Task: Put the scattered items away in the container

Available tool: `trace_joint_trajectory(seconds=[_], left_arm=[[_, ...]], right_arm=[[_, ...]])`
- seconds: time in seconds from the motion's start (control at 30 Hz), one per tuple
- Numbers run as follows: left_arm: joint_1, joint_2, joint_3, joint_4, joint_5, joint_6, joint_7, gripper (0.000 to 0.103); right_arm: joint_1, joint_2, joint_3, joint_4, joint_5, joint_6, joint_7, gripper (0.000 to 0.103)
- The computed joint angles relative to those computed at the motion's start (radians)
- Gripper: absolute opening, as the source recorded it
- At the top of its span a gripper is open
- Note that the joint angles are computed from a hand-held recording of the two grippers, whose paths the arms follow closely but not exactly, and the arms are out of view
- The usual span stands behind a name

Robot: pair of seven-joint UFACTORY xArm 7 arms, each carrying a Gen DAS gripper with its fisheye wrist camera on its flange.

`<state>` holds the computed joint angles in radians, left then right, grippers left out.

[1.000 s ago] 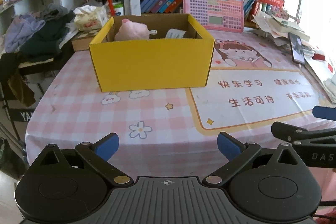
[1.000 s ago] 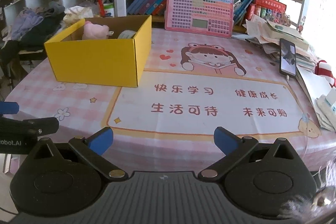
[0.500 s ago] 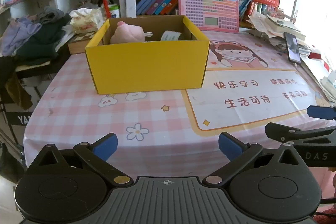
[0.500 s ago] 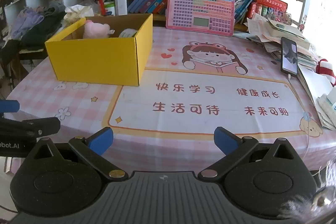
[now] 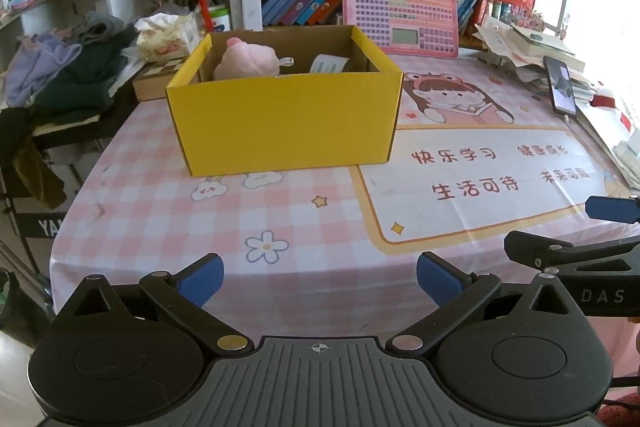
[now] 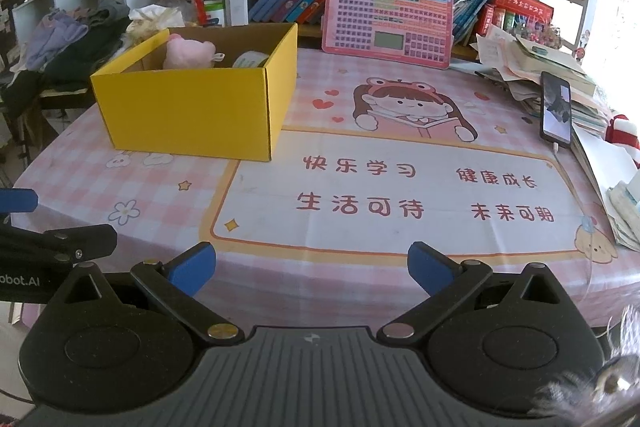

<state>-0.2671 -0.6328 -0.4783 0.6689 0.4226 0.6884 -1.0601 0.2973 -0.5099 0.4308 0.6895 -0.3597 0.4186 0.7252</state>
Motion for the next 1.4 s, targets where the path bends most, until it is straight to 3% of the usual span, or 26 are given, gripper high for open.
trace_joint_trajectory(seconds=[1.4], left_arm=[[-0.027, 0.075, 0.020, 0.032, -0.009, -0.042, 0.054, 0.103]], right_arm=[[-0.011, -0.044, -0.002, -0.023, 0.006, 0.049, 0.046, 0.103]])
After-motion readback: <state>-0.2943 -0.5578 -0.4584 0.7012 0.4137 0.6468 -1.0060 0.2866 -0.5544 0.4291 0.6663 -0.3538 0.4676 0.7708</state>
